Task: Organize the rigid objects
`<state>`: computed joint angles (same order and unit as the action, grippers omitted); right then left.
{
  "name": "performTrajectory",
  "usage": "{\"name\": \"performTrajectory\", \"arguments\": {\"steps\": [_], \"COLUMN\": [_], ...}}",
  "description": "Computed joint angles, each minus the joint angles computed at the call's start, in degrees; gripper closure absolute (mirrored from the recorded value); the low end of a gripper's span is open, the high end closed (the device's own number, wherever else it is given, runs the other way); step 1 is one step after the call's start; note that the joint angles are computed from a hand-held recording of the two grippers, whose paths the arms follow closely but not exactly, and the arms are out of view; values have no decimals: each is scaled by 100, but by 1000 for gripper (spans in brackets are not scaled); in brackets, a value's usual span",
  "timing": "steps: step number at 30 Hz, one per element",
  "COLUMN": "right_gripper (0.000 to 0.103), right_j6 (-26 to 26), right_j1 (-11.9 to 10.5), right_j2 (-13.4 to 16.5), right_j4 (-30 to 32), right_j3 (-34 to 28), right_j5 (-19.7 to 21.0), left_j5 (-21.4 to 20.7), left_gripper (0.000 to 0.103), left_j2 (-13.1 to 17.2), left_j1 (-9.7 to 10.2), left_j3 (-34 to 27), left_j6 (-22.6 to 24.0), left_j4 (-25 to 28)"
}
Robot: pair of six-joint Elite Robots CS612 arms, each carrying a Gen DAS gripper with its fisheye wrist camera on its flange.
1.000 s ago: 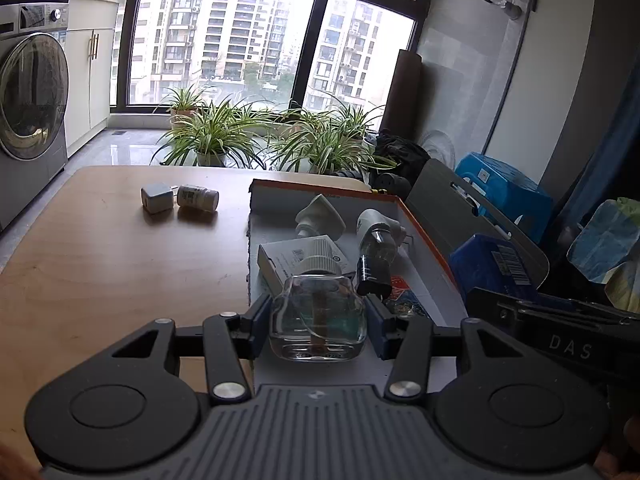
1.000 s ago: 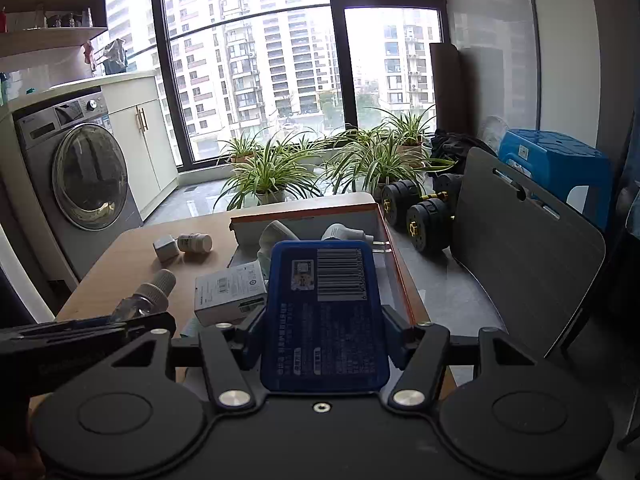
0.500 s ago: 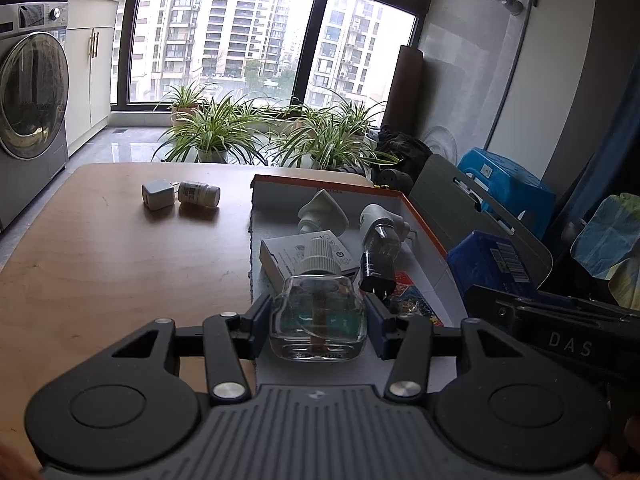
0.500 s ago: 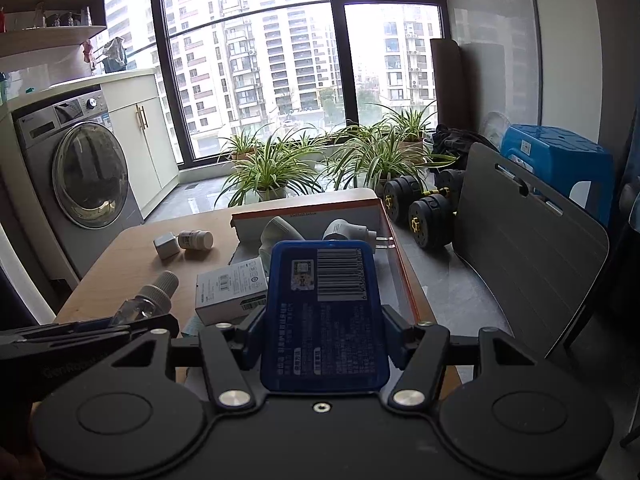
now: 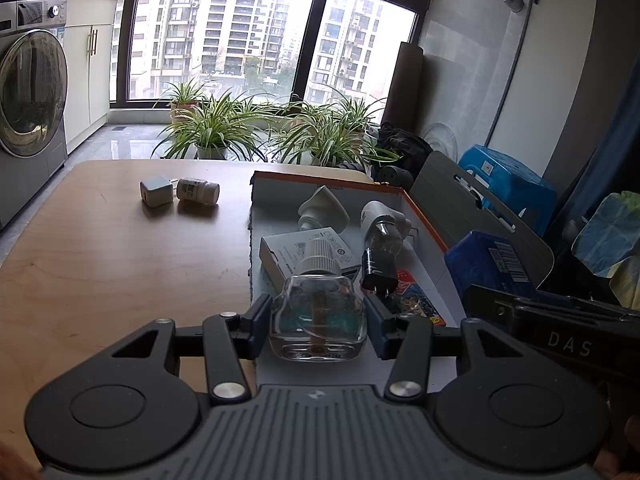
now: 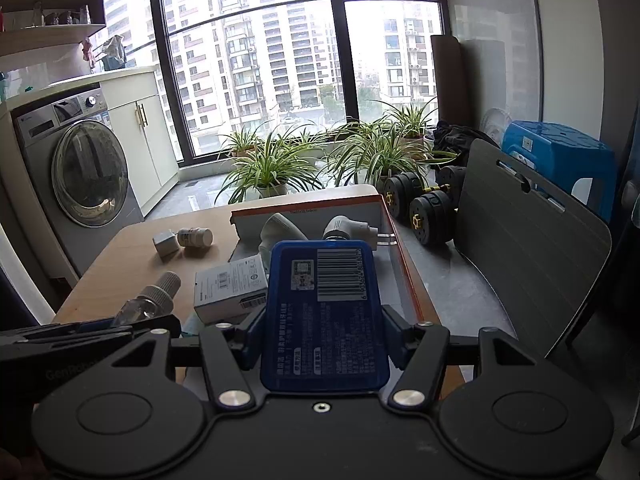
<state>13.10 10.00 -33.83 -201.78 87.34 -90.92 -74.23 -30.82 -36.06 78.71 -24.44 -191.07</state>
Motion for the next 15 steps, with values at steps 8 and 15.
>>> {"name": "performTrajectory", "arguments": {"steps": [8, 15], "right_gripper": [32, 32], "right_j6": [11, 8], "right_j1": [1, -8], "right_j2": [8, 13], "right_j4": [26, 30], "right_j3": [-20, -32], "right_j5": [-2, 7], "left_j5": [-15, -19], "left_gripper": [53, 53], "left_j2": [8, 10], "left_j1": [7, 10], "left_j3": [-9, -11], "left_j6": [-23, -34], "left_j4": [23, 37]}}
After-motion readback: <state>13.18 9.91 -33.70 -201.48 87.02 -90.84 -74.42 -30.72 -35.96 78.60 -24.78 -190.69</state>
